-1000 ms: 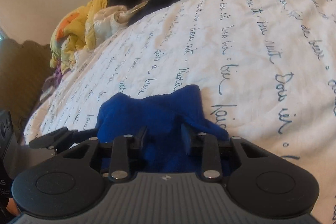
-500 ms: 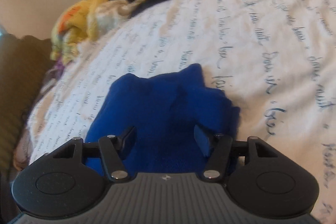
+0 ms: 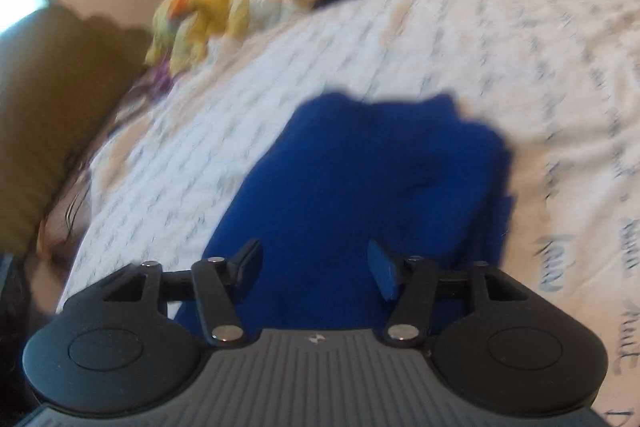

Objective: Fold small clothes

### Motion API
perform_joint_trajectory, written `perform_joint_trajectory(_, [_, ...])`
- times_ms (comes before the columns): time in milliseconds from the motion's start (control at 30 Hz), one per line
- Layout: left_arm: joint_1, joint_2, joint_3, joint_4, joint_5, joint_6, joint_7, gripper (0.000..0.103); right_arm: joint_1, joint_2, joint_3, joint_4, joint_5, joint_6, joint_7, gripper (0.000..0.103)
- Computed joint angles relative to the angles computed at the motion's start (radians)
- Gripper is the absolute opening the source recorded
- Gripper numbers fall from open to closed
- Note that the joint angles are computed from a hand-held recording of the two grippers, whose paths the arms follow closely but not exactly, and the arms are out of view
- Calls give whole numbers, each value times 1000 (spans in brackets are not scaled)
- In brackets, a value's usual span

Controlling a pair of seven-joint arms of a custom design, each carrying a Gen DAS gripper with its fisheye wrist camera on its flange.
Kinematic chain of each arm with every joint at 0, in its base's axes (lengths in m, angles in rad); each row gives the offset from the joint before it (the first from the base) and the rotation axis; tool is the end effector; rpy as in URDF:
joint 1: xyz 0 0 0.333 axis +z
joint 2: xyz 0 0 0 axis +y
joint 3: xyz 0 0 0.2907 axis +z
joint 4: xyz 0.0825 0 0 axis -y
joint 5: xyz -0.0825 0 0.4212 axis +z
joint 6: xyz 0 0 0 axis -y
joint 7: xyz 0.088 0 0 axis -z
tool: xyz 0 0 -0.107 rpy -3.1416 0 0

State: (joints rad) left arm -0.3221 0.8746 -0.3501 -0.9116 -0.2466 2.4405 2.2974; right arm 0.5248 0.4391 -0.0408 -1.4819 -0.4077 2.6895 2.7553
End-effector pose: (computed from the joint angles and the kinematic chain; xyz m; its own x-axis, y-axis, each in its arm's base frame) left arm 0.7274 -0.4151 0.4376 -0.8677 -0.4970 0.0054 -0.3449 0.5942 -0.7266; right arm 0.6632 0.3693 0.4758 -0.2017 -0.8811 -0.4278 -0.6729 0.4420 -0.5932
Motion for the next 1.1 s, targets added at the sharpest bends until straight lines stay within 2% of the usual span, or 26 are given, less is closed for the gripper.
perform_joint_trajectory(33, [4, -14, -2, -26, -2, 18, 8, 103, 52, 7, -72, -28, -16, 54, -13, 54])
perform_joint_trajectory(67, [3, -25, 6, -28, 1, 1, -17, 99, 94, -14, -132, -79, -18, 113, 23, 45])
perform_joint_trajectory(100, [15, -48, 2, -45, -11, -19, -38, 96, 114, -38, -158, -109, -3, 119, 80, 42])
perform_joint_trajectory(133, [45, -85, -19, -92, -44, -17, -32, 96, 148, -69, -187, -122, -17, 68, 156, 43])
perform_joint_trajectory(167, [75, -130, -38, -162, -81, 16, -17, 101, 168, -92, -187, -111, -75, -16, 199, 46])
perform_joint_trajectory(200, [100, -182, -48, -245, -112, 72, -8, 103, 200, -111, -198, -112, -154, -65, 243, 50])
perform_joint_trajectory(233, [94, -226, -23, -313, -149, 117, -7, 103, 200, -132, -178, -129, -221, -58, 287, 52])
perform_joint_trajectory(267, [106, -242, -33, -345, -127, 134, -40, 103, 164, -147, -132, -156, -247, 4, 313, 55])
perform_joint_trajectory(300, [95, -246, -14, -353, -110, 128, -73, 103, 114, -146, -74, -174, -241, 70, 313, 56])
perform_joint_trajectory(333, [77, -245, 9, -354, -82, 120, -110, 102, 82, -128, -32, -168, -191, 81, 262, 56])
perform_joint_trajectory(367, [57, -248, 35, -360, -44, 114, -148, 99, 45, -109, 17, -150, -161, 35, 221, 56])
perform_joint_trajectory(400, [50, -263, 49, -383, -14, 123, -164, 97, 12, -97, 48, -165, -200, 26, 247, 51])
perform_joint_trajectory(433, [53, -290, 48, -432, 3, 172, -155, 98, 2, -120, 45, -209, -309, 72, 342, 50])
perform_joint_trajectory(467, [65, -312, 42, -466, 9, 196, -144, 99, -2, -146, 40, -247, -355, 91, 444, 44])
perform_joint_trajectory(500, [81, -327, 30, -490, -1, 207, -138, 101, 28, -171, 14, -262, -337, 54, 476, 45])
perform_joint_trajectory(533, [98, -341, 20, -513, -19, 218, -140, 103, 93, -186, -34, -248, -308, -38, 446, 47])
perform_joint_trajectory(567, [98, -344, 23, -520, -20, 224, -161, 103, 165, -187, -77, -212, -315, -153, 418, 54])
perform_joint_trajectory(600, [90, -337, 35, -510, -8, 217, -192, 103, 201, -184, -92, -191, -344, -213, 419, 61])
perform_joint_trajectory(633, [76, -330, 53, -501, 15, 219, -229, 103, 202, -187, -79, -190, -369, -218, 432, 65])
perform_joint_trajectory(667, [64, -338, 63, -526, 36, 269, -251, 103, 189, -185, -58, -193, -381, -196, 434, 70])
perform_joint_trajectory(700, [42, -329, 82, -522, 71, 294, -286, 103, 186, -169, -42, -174, -373, -213, 408, 71])
perform_joint_trajectory(767, [40, -319, 79, -528, 92, 339, -317, 103, 203, -112, -20, -99, -352, -353, 344, 71])
perform_joint_trajectory(833, [62, -324, 54, -557, 91, 388, -313, 103, 224, -78, -12, -67, -362, -458, 336, 72])
perform_joint_trajectory(867, [67, -327, 49, -560, 95, 388, -316, 103, 247, -78, -21, -72, -409, -482, 359, 83])
perform_joint_trajectory(900, [67, -313, 47, -542, 102, 384, -319, 103, 252, -80, -19, -77, -405, -502, 372, 85])
perform_joint_trajectory(1100, [70, -306, 41, -536, 124, 389, -340, 103, 254, -126, -15, -110, -488, -524, 454, 85])
